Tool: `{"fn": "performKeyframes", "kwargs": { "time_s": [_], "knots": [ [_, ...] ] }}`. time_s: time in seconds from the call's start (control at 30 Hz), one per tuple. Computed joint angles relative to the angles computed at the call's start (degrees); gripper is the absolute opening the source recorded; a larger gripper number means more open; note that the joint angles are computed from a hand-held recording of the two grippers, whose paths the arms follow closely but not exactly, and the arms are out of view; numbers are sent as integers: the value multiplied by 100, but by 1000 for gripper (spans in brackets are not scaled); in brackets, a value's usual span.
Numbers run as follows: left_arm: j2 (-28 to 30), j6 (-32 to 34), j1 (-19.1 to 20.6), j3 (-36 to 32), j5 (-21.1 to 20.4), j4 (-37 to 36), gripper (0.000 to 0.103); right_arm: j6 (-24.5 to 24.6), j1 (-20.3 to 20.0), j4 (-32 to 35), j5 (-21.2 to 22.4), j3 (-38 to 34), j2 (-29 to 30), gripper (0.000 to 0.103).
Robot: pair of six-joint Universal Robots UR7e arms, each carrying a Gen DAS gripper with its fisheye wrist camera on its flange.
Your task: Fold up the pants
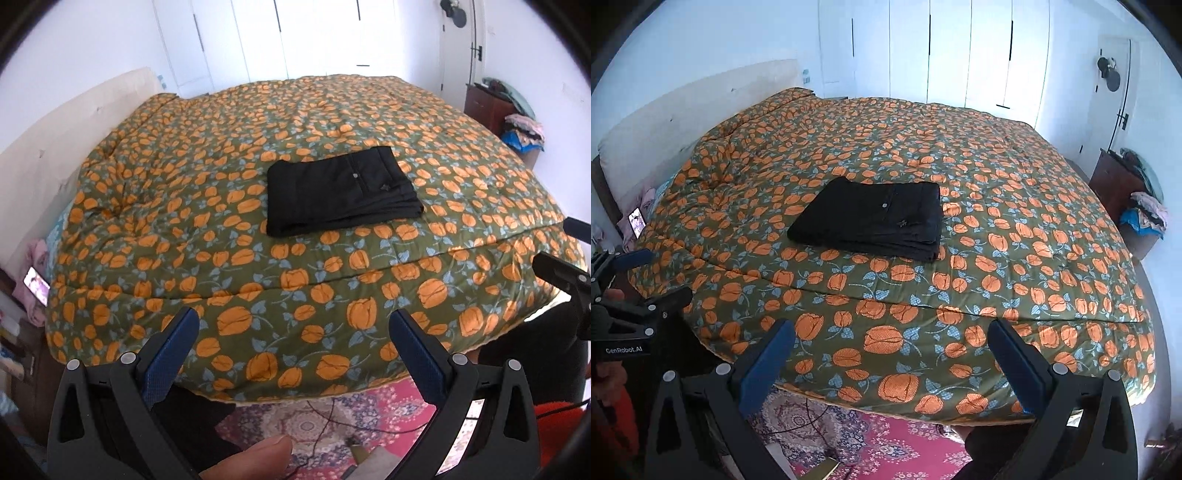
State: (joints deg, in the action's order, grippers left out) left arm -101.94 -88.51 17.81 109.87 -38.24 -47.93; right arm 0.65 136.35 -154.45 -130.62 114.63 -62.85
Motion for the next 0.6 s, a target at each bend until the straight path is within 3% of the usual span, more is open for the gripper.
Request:
{"fn": "performKeyframes", "kwargs": {
  "time_s": [0.27, 0.6],
  "knots": [
    [-17, 171, 40, 32, -279, -241, 103, 57, 106, 128, -118, 16, -30, 103],
    [-351, 466, -290, 51, -751, -359, 102, 683, 349, 1090, -9, 144, -419, 103]
  ]
}}
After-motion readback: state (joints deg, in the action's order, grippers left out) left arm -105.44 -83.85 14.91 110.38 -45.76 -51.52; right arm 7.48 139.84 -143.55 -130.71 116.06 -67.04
